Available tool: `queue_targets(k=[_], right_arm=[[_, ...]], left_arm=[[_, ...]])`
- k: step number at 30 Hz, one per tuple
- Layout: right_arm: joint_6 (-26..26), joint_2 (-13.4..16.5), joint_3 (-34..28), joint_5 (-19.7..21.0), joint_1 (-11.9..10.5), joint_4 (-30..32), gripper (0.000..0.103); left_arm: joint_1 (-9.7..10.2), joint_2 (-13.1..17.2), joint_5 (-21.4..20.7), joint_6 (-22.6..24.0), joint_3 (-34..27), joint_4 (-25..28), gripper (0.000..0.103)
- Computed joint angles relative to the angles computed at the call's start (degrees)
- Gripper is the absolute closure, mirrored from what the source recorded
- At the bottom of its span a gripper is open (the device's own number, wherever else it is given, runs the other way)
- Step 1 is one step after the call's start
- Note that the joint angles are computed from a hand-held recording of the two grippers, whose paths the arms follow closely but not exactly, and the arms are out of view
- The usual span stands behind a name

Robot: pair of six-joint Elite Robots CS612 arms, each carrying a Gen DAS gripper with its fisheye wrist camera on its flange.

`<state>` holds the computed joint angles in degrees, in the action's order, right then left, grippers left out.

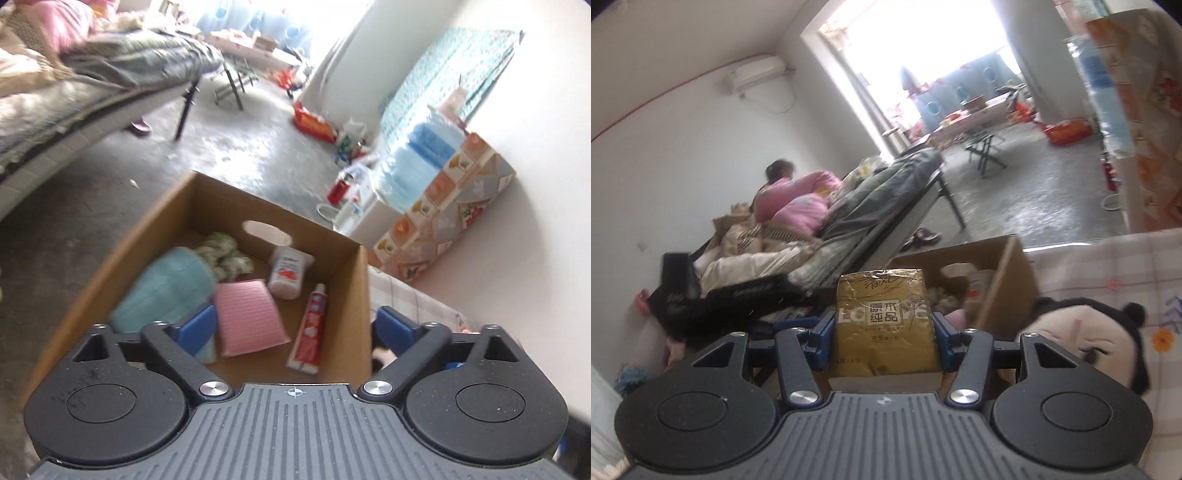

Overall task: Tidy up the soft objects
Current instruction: 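Carry the toothpaste and gold packet over the cardboard box with both grippers, then open the left gripper dropping the toothpaste while the right gripper releases the gold packet, then move both grippers from the box back toward the tabletop items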

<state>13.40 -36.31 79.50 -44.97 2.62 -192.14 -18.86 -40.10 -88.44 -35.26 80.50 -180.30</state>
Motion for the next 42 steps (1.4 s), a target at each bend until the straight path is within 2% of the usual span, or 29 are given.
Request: queue_targets(k=[4,7,11,16,21,23,28,36,39,42], right_arm=[[-8.32,0.62,-4.79,-1.82,2.59,12.35,0.047],[-14.69,1.87,-9.25,-5.43,4.82,23.90,0.047],[-21.49,4.23,-15.34,-13.32,7.74,36.60,0.047],[-27.68,7.32,-22.32,-24.24,10.78,47.87,0.047],[-32.20,9.78,-26.99,-34.38,12.69,52.76,0.047],[-33.27,10.82,-29.08,-37.71,13.20,55.68,0.047],[-35.87,12.01,-30.95,-43.79,14.15,58.35,0.046],[-37.23,12.02,-30.73,-45.60,14.56,58.11,0.043],[-36.65,11.65,-30.25,-44.25,14.40,57.34,0.043],[-35.54,10.18,-27.96,-39.83,13.69,54.75,0.043]], left_arm=[[-0.06,-2.75,2.73,-0.72,6.92,-6.40,0.000],[-0.03,-3.80,4.10,-1.52,10.80,-10.56,0.000],[-0.34,-4.45,6.99,-0.90,14.45,-15.08,0.000],[-0.26,-4.55,8.70,-1.46,17.36,-20.65,0.000],[1.01,-3.94,5.38,-3.16,17.86,-23.61,0.000],[1.16,-3.78,5.73,-3.62,17.91,-23.83,0.000],[1.59,-3.50,5.06,-4.16,18.31,-24.49,0.000],[1.67,-3.57,4.90,-4.37,18.78,-24.98,0.000],[1.60,-3.66,5.11,-4.19,18.82,-24.68,0.000],[1.37,-3.82,5.73,-3.67,18.90,-24.30,0.000]])
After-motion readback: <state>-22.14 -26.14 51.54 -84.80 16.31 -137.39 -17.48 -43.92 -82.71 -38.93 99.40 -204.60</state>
